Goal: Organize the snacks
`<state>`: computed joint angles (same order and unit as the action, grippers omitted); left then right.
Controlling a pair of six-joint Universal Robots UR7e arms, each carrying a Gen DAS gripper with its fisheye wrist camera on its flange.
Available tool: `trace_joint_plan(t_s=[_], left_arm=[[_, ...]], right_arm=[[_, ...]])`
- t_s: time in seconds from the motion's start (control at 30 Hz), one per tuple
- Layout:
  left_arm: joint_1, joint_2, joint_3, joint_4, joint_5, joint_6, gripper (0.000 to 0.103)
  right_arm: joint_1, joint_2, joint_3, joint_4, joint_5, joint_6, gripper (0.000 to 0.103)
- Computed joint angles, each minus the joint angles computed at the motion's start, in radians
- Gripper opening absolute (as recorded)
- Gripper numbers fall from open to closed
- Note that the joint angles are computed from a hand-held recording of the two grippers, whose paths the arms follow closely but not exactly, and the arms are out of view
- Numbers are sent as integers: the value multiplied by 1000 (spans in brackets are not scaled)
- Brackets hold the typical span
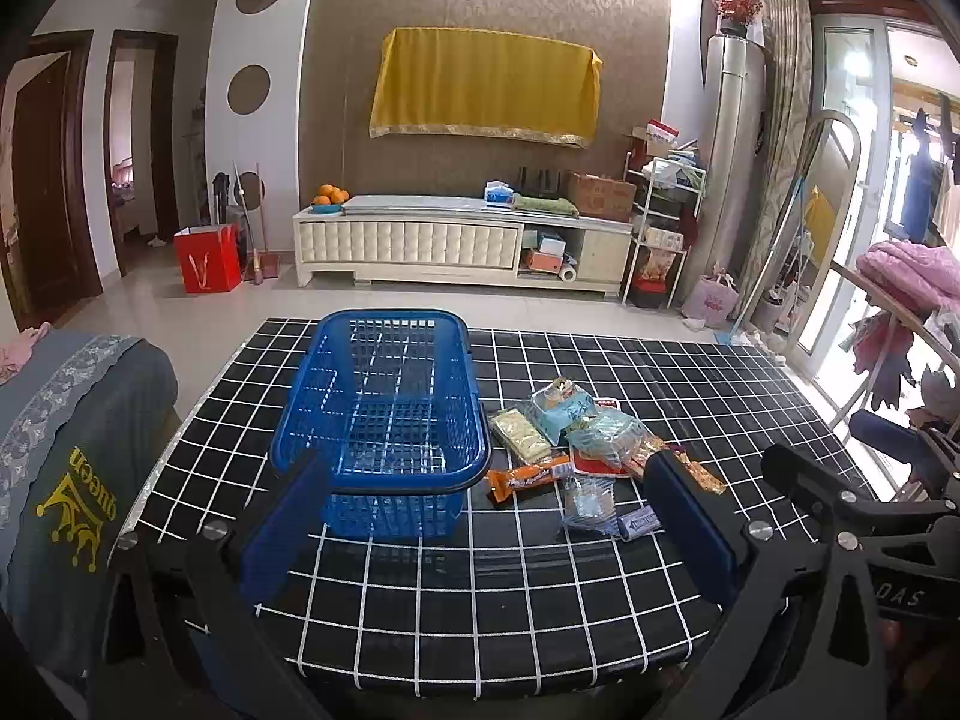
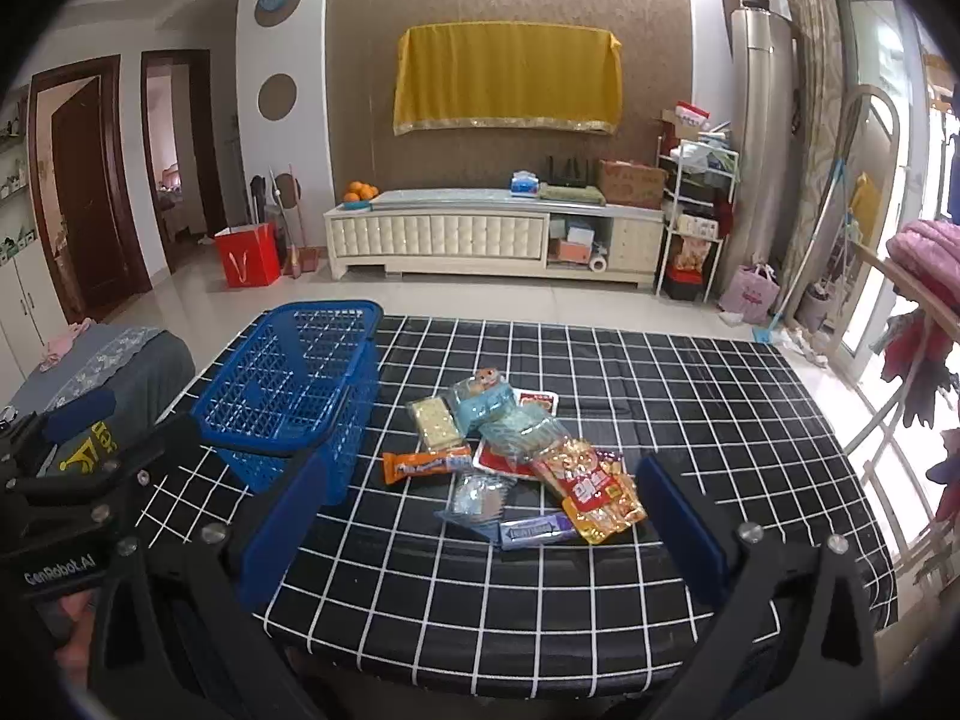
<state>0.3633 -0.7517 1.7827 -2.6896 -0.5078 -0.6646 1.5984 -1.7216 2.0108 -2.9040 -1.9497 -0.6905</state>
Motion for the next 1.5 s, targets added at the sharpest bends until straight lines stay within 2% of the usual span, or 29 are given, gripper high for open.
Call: trace_joint_plan(t_s=[1.5], left_arm=[[2, -4, -10, 64, -34, -39, 103]], right_arm=[[-10, -4, -16, 48, -9, 6, 103]])
